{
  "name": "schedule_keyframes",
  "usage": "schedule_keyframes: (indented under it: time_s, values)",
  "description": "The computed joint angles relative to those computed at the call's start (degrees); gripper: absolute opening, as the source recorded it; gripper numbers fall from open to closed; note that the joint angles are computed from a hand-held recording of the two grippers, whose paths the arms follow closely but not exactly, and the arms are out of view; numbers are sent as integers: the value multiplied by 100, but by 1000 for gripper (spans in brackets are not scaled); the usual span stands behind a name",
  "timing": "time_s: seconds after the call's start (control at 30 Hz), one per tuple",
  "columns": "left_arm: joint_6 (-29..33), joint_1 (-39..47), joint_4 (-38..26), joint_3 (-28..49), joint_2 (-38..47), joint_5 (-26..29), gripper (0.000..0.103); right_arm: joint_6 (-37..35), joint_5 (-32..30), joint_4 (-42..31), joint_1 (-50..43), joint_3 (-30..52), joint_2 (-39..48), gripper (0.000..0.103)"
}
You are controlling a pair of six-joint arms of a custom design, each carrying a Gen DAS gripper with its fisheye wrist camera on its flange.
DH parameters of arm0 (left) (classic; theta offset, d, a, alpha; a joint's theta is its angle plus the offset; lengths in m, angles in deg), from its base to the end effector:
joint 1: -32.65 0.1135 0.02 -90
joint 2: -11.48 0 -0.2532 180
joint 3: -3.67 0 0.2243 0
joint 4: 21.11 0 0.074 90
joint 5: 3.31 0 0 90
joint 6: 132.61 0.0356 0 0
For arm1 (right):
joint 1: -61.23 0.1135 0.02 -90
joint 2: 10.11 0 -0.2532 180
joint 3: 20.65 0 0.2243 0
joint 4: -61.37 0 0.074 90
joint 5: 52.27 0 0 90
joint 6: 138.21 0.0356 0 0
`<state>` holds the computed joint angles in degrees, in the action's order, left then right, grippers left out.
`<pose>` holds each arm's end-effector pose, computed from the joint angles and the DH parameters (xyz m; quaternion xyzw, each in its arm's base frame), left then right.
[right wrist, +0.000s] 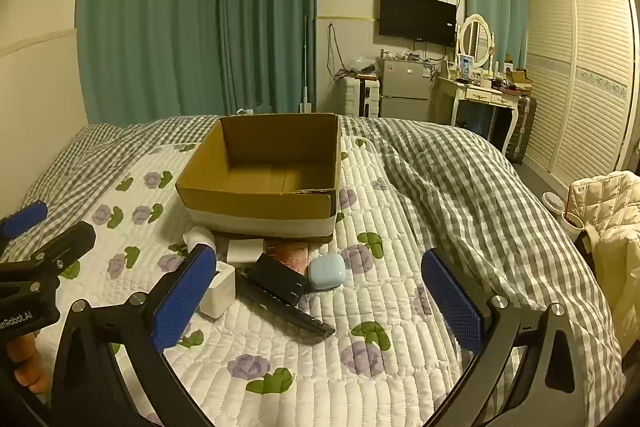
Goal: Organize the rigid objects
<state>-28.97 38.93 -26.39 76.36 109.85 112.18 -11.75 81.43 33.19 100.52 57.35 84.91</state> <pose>0.3496 0.0231 0.2122 0.1630 0.8400 -0.1060 0.5065 0.2686 0.1880 0.2293 0.1206 0.8614 -0.0545 0.4904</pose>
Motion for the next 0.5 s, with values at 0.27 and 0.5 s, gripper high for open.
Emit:
schedule_keyframes:
  time_s: [0.27,0.5]
  values:
    - [-12,-10,220,-155,-37,22,103,8,-26,5,-12,-11,16,103]
    - [32,-17,210,-96,-12,-27,103,36,-18,-70,-4,55,36,103]
